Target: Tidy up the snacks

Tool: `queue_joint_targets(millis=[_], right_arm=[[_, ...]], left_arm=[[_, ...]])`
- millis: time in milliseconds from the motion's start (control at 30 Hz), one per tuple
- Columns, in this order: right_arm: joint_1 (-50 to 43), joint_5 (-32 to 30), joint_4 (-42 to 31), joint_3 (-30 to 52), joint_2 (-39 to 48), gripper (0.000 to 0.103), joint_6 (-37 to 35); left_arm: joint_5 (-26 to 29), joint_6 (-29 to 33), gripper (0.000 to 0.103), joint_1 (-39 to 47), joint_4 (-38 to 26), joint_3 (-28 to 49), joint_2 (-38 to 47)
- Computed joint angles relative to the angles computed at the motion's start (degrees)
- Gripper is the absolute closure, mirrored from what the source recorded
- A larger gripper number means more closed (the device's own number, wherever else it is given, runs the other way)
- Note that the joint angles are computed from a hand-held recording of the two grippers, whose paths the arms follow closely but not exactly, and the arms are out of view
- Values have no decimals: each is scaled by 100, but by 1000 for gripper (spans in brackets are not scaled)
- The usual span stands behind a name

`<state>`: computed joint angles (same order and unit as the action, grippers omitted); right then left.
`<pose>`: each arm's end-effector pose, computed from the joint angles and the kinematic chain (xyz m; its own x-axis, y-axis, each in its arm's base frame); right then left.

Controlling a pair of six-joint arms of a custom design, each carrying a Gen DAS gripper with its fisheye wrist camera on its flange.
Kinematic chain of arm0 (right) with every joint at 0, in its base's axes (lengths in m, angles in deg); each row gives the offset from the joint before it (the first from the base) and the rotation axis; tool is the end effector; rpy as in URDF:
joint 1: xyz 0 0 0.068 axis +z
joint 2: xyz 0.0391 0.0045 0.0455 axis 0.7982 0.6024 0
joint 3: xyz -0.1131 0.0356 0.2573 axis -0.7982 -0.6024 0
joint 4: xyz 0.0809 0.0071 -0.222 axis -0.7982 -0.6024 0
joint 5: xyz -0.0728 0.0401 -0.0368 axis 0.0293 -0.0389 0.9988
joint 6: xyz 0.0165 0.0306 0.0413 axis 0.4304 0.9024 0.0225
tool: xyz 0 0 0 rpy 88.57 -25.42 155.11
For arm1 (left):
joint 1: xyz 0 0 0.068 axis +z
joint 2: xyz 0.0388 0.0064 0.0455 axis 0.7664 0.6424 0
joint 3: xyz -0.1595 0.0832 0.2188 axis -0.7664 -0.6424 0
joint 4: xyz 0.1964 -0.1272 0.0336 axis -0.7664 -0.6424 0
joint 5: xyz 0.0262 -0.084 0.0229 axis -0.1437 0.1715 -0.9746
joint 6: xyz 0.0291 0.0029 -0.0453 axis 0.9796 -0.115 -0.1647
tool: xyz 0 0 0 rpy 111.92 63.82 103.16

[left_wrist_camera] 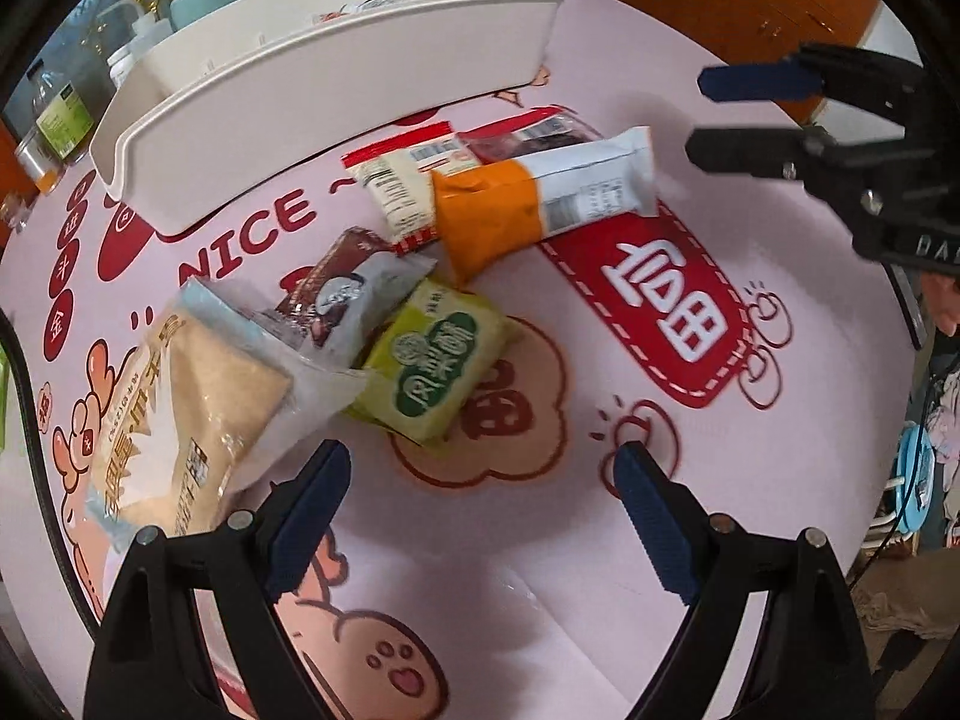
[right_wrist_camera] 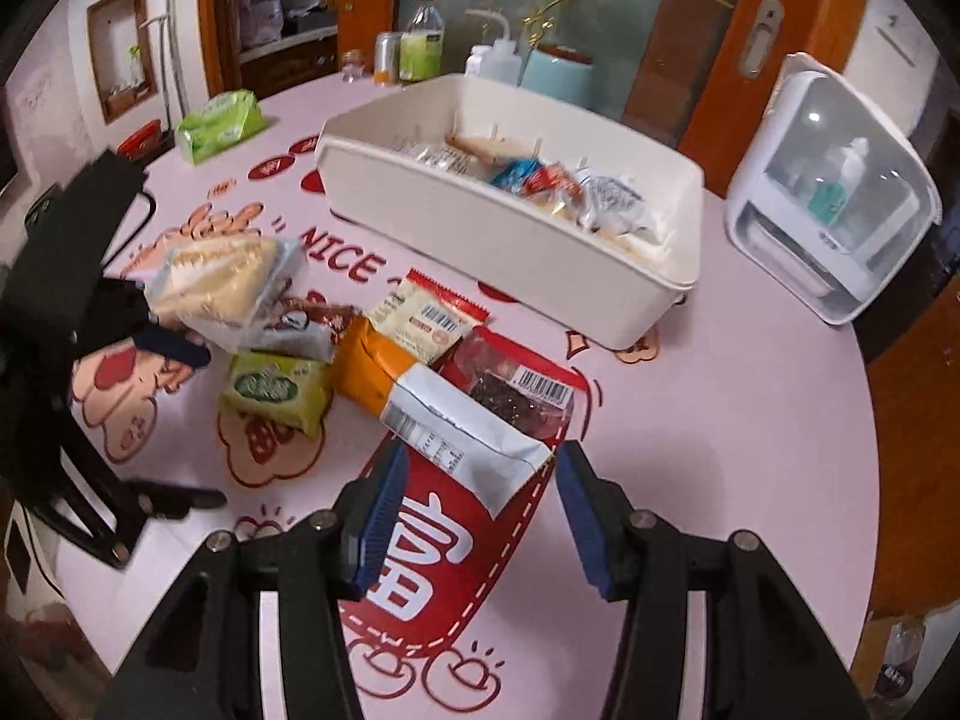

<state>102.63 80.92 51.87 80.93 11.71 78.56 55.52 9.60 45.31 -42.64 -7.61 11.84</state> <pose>0.1714 0.1844 0.2516 -0.6833 -0.5124 -0.5201 -0.5002 0.8474 -0.1778 0.1513 -0.0204 0.2139 -0.8117 0.4847 -0.3259 0.5358 0.8401 -0.0849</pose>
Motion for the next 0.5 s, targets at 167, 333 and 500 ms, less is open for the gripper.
queue_joint_targets(millis=[167, 333, 500], right_arm=[[-93, -170, 483, -160, 405, 51, -670], [-238, -412, 648, 19, 820, 51, -986], [-329, -664, 716, 160, 1126, 51, -1299]], left_arm=[[27, 136, 14, 101, 259, 95, 339], [-51, 198, 14, -39, 405, 209, 524], [-39, 293, 14, -111, 454, 456, 839]])
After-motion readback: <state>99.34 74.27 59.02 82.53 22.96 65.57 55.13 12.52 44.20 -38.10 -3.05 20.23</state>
